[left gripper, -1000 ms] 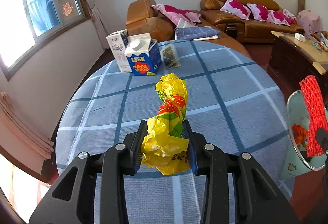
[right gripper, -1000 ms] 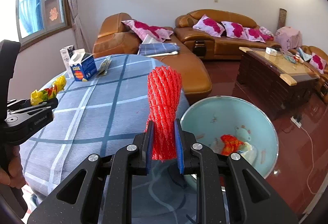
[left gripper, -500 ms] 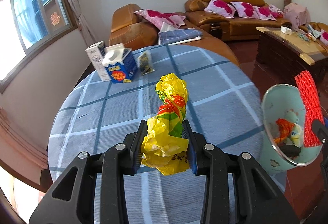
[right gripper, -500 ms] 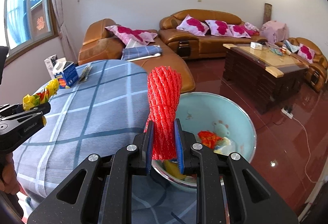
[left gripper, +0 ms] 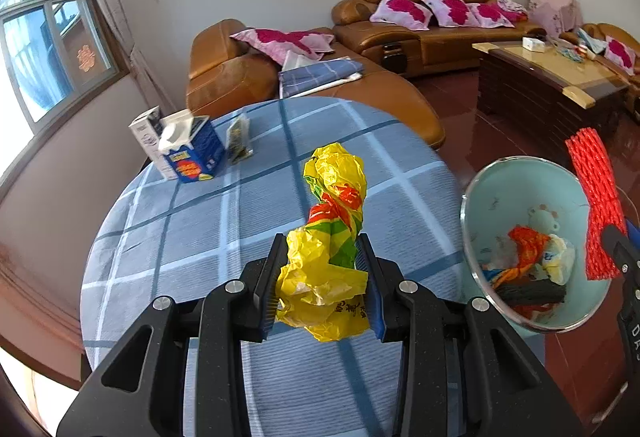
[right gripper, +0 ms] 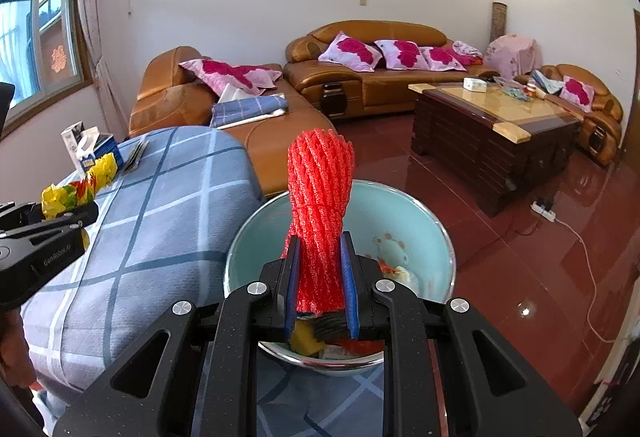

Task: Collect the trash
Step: 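Carry the yellow wrapper and red net over the bucket with both tools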

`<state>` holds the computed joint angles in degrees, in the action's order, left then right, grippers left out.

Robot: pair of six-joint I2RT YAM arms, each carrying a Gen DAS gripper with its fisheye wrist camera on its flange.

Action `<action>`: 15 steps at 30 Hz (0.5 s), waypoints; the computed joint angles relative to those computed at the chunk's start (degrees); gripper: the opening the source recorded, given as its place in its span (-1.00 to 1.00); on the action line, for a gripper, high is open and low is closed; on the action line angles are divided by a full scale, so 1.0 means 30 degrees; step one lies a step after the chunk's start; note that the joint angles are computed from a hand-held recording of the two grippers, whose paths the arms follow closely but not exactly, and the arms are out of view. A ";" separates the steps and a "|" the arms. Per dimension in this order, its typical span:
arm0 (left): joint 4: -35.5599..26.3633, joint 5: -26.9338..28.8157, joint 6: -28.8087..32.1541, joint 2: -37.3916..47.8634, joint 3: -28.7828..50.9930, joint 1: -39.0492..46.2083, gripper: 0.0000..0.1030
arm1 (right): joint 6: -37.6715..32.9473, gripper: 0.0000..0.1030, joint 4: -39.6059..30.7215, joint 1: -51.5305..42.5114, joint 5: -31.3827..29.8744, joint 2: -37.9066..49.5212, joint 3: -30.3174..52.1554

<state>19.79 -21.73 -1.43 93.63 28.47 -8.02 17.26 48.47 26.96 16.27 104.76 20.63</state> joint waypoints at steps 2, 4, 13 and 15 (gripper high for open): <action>-0.0045 -0.0138 -0.0066 0.0163 0.0203 -0.0440 -0.32 | 0.0016 -0.62 0.0245 -0.0217 0.0032 0.0190 -0.0031; -0.0136 -0.0199 -0.0127 0.0346 0.0418 -0.0783 -0.32 | 0.0127 -0.62 0.0425 -0.0619 -0.0222 0.0424 -0.0050; -0.0670 -0.0355 -0.0693 0.1674 0.1733 -0.2076 -0.32 | -0.0108 -0.62 0.1002 -0.1937 -0.0508 0.1055 -0.0096; -0.0791 -0.0405 -0.0783 0.1989 0.2026 -0.2328 -0.32 | -0.0109 -0.62 0.1044 -0.2258 -0.0600 0.1254 -0.0016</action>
